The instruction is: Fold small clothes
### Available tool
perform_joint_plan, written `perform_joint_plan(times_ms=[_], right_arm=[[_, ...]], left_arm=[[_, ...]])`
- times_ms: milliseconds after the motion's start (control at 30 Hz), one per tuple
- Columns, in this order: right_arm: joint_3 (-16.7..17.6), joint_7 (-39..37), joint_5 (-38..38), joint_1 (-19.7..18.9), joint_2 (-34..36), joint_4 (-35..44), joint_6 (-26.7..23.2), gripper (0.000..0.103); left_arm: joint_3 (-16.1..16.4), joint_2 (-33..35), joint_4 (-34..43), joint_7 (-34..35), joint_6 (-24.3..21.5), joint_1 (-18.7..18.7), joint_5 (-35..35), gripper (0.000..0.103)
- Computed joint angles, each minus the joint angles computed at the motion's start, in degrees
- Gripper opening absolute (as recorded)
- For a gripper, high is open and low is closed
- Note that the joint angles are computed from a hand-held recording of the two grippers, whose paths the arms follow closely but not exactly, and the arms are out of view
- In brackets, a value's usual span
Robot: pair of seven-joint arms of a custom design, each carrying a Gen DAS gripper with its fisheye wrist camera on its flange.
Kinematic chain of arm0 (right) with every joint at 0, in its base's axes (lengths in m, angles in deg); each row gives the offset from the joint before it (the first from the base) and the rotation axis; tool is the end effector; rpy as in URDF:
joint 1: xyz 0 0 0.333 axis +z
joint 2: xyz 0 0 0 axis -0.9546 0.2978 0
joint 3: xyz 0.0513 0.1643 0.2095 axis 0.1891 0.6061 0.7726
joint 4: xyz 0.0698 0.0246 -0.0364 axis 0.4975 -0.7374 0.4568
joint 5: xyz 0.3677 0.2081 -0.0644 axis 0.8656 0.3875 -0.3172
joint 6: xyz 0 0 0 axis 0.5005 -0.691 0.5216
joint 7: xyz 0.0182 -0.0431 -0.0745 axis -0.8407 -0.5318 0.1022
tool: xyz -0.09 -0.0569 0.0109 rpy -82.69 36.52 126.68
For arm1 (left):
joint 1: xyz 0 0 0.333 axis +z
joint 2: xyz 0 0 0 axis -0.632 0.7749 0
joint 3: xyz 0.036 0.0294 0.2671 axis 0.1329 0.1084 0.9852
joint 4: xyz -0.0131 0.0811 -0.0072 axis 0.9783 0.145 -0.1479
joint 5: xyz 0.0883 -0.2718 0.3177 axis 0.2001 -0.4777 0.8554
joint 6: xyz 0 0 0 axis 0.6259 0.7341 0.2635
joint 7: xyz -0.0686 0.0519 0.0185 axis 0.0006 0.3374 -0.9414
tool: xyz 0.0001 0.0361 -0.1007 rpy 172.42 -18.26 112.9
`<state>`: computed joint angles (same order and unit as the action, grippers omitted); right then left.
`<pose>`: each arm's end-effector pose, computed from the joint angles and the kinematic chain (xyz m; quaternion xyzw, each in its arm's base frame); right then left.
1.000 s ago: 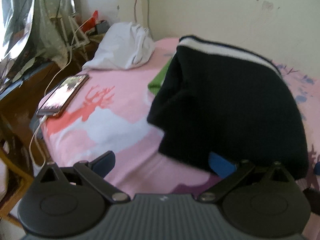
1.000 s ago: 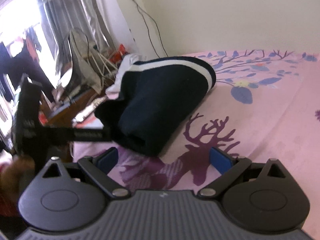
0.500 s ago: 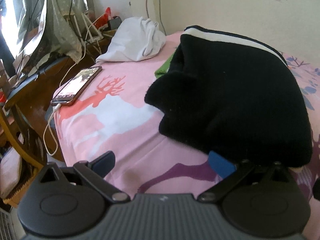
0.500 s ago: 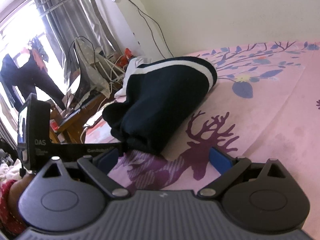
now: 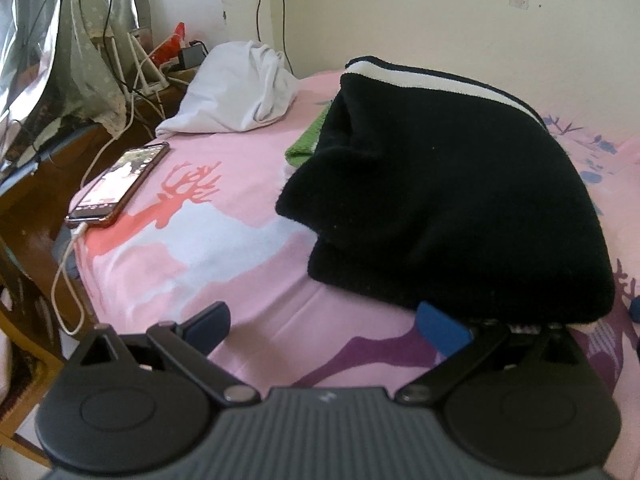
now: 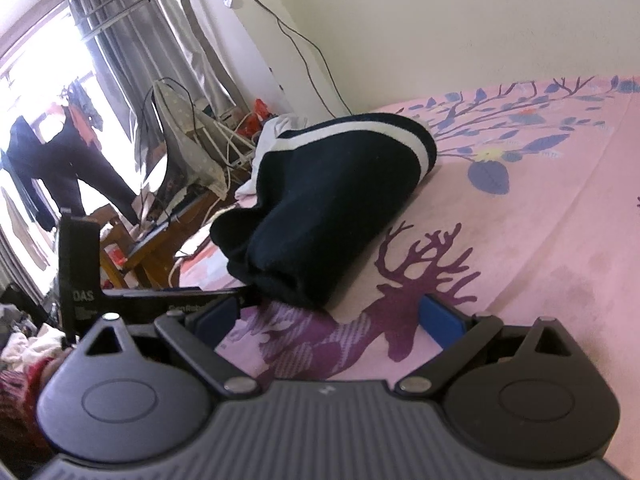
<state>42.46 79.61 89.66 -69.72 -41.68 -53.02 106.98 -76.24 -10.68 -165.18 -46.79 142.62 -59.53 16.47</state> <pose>0.5344 0.0386 0.2979 -0.7492 0.3759 0.0369 0.5440 0.4574 -0.3095 0.3078 -0.7800 0.4687 -0.1780 0.3745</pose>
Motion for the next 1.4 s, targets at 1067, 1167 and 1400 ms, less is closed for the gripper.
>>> perform_joint_plan(times_ms=[1067,1167,1400], right_arm=[[-0.25,2.92,5.06,-2.95,2.13,0.95,-4.76,0.093],[-0.46,3.19,4.94,-3.09,2.66,1.44,-5.49,0.093],[-0.48,3.44,4.63,-3.49,3.13,1.88,-6.52,0.093]], left_arm=[[0.37,-4.67,-7.23,-3.93,13.51,4.28,11.73,0.103],[0.55,-4.70,-7.36,-3.75,14.42,4.67,12.50,0.103],[0.81,-4.77,-7.47,-2.72,15.83,5.21,12.84,0.103]])
